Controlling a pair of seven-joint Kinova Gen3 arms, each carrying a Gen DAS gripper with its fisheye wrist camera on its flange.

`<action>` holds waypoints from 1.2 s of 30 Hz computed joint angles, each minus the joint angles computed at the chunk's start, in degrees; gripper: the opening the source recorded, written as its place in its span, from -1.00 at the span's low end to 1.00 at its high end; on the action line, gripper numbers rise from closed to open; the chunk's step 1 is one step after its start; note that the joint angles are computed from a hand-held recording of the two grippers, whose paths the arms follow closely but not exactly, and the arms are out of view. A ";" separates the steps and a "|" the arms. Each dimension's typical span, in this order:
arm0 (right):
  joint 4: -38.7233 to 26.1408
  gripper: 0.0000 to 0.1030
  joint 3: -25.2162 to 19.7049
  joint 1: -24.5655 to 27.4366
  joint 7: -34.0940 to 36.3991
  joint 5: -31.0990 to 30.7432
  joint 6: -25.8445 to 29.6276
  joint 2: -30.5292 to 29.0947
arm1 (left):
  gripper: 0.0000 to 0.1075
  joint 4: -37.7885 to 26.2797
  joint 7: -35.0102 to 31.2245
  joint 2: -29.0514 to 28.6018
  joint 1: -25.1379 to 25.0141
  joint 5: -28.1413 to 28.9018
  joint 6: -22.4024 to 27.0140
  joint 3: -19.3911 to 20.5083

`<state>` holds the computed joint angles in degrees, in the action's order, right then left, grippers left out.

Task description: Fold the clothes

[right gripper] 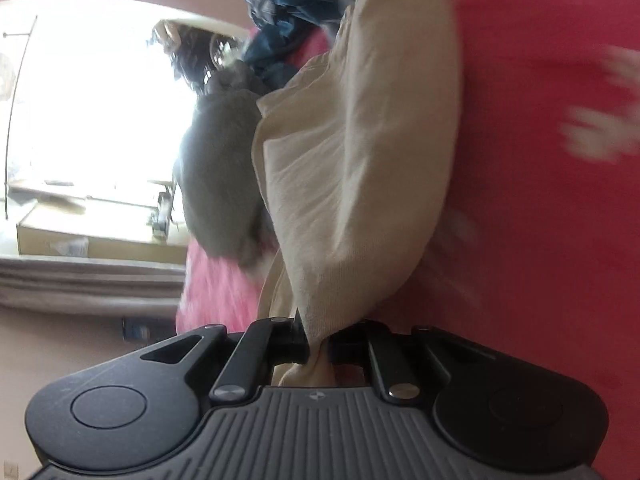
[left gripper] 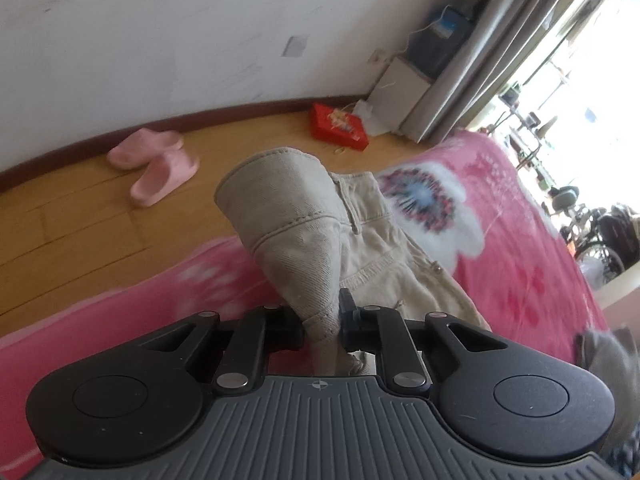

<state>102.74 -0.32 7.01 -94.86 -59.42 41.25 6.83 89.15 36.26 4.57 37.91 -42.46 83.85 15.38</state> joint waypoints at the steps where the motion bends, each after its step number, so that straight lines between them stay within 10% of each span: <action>1: 1.75 -0.83 -0.24 1.96 0.34 0.65 2.33 -2.05 | -0.72 1.05 1.25 -1.40 0.92 0.91 0.79 0.73; 8: 5.22 -0.80 -3.61 14.35 0.50 7.20 18.31 -8.01 | -0.71 8.87 8.57 -8.63 2.87 6.47 1.97 7.89; 13: -2.10 -0.37 -1.35 14.38 -8.61 14.37 28.84 -3.19 | -0.32 17.34 5.93 -15.43 1.53 12.10 -8.45 5.51; 15: -5.56 0.13 -2.39 16.31 -11.34 18.50 32.43 -5.05 | -0.13 17.80 3.19 -17.34 -0.99 14.40 -8.23 7.66; 17: -8.69 0.15 -2.69 16.53 -10.54 23.16 35.32 -8.08 | 0.01 17.16 0.73 -18.47 -1.44 16.14 -6.30 8.77; 25: -19.76 0.14 -7.29 -3.28 7.50 27.33 32.27 -10.25 | 0.03 12.77 -7.50 -18.28 -8.95 8.98 4.97 22.25; 31: -27.93 0.09 -22.66 -19.20 21.47 33.22 18.30 2.84 | 0.11 14.95 -21.48 -14.20 -6.14 3.67 -2.78 11.59; 36: -37.42 0.04 -25.10 -32.47 24.59 44.59 11.87 15.73 | 0.14 16.22 -28.05 -12.33 -8.61 4.63 -6.06 10.11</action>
